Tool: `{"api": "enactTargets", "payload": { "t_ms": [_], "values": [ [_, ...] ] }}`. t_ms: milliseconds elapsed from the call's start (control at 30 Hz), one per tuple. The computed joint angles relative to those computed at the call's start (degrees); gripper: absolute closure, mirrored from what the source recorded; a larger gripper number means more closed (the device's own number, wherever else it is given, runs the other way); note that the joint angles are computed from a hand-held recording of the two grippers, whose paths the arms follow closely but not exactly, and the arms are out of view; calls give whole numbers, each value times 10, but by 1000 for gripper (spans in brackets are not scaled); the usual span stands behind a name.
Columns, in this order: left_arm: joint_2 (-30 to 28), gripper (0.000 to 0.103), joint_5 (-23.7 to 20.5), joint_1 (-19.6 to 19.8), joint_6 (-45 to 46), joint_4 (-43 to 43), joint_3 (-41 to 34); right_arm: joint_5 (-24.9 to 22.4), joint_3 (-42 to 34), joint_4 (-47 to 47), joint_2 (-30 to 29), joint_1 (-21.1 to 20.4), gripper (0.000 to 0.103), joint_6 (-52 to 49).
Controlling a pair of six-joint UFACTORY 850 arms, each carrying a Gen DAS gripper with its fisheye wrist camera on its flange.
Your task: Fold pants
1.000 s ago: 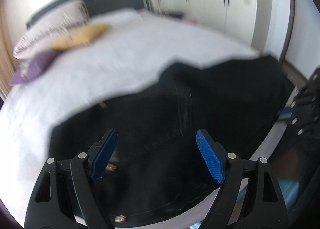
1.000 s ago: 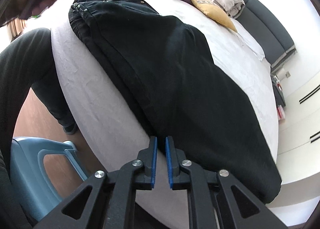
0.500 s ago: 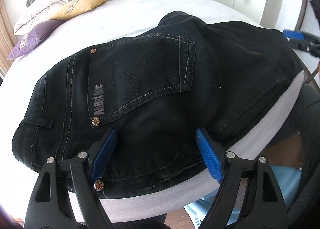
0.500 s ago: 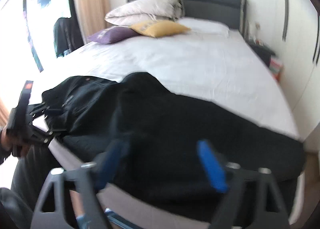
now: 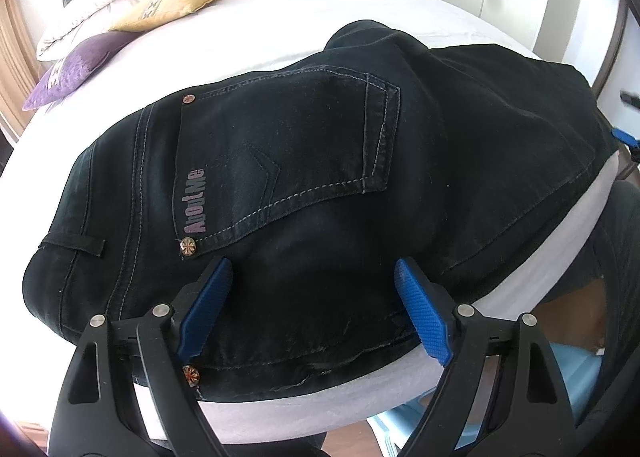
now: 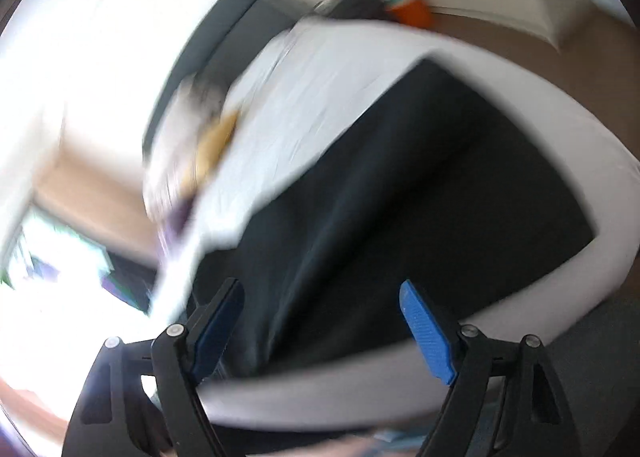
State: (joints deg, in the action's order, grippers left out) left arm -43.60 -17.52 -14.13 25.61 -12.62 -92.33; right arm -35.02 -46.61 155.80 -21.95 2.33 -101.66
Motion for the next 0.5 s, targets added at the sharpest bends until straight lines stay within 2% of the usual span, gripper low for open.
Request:
{"api": "enactTargets", "payload": {
  "t_ms": [67, 167, 233, 300, 333, 367, 433, 500],
  "values": [
    [0, 20, 1, 0, -7, 3, 1, 11, -8, -24, -11, -23, 19, 64],
    [4, 18, 7, 0, -9, 0, 6, -23, -36, -138, -47, -36, 19, 192],
    [5, 17, 11, 0, -13, 0, 8, -5, -65, -162, -63, -22, 19, 190],
    [3, 16, 11, -1, -23, 6, 6, 23, -88, -142, -72, -8, 22, 159],
    [3, 16, 11, -1, -22, 5, 6, 38, -100, -145, -75, -4, 39, 160],
    [3, 16, 10, -1, -19, 3, 5, 57, -117, -169, -79, -2, 65, 180],
    [3, 16, 12, 0, -6, -11, 6, 104, -153, -240, -87, -12, 76, 234],
    [4, 16, 16, 1, 5, -23, 9, 149, -188, -286, -91, -8, 77, 267]
  ]
}}
